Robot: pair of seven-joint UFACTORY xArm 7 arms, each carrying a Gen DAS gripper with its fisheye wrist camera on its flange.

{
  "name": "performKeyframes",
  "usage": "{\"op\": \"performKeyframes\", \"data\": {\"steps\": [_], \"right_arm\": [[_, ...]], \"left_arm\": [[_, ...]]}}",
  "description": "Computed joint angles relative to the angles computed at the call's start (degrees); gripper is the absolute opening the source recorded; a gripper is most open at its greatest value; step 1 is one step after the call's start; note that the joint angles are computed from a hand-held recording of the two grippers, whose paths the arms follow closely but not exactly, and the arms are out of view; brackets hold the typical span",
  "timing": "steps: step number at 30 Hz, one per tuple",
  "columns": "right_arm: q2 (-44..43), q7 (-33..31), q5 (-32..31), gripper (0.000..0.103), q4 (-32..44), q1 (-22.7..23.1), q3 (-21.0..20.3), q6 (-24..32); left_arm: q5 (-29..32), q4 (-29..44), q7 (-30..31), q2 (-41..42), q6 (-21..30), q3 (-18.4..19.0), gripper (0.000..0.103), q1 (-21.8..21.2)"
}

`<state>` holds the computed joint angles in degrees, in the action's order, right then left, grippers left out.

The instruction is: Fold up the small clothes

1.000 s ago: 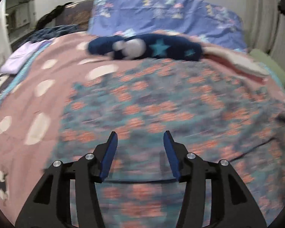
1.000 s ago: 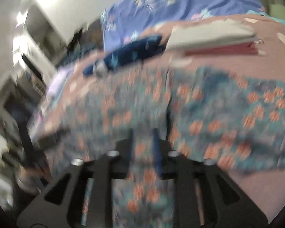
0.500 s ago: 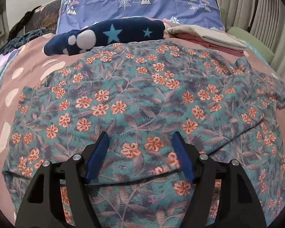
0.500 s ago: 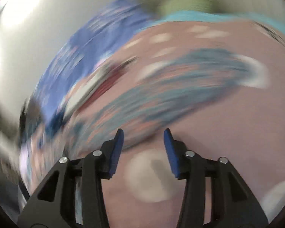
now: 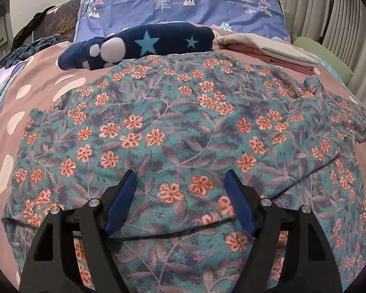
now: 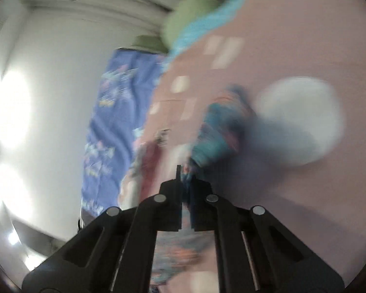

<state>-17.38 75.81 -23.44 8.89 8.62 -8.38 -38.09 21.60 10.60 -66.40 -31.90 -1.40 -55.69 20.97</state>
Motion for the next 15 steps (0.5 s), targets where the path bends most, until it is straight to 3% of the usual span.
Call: {"op": "performKeyframes", "data": {"steps": [2,5,8,10,12,14,15], "right_arm": [[-0.1,-4.4,6.3,0.006,4.4,2.6,8.7,1.4],[6.2,-8.3,6.6,0.005,14.6,9.9,15.3,1.3],[17.8,-10.5,1.2,0.005,27.4,16.1,20.2,3.3],[25.3,-12.8,-2.2,0.005,35.1,18.6,23.5,9.1],[31.9,-11.7,-7.3,0.005,40.8,17.2,27.9,15.4],[38.2,-7.5,-14.7,0.005,44.3,9.6,36.8,21.2],[39.8,-7.2,-15.0,0.008,44.3,8.3,38.5,22.1]], "left_arm": [[0.0,-0.1,0.0,0.0,-0.1,0.1,0.076,-0.1],[-0.3,-0.6,-0.1,-0.1,-1.3,0.5,0.076,-0.2],[-1.7,-2.0,0.6,0.0,-4.2,1.7,0.076,-0.8],[-3.2,-2.7,1.5,0.2,-6.1,2.1,0.076,-1.0],[-4.6,-3.2,2.5,0.3,-7.2,2.1,0.076,-1.1],[-6.0,-3.9,3.5,0.9,-9.1,2.5,0.077,-1.3],[-6.7,-4.3,4.1,1.3,-10.4,2.8,0.078,-1.3]]}}
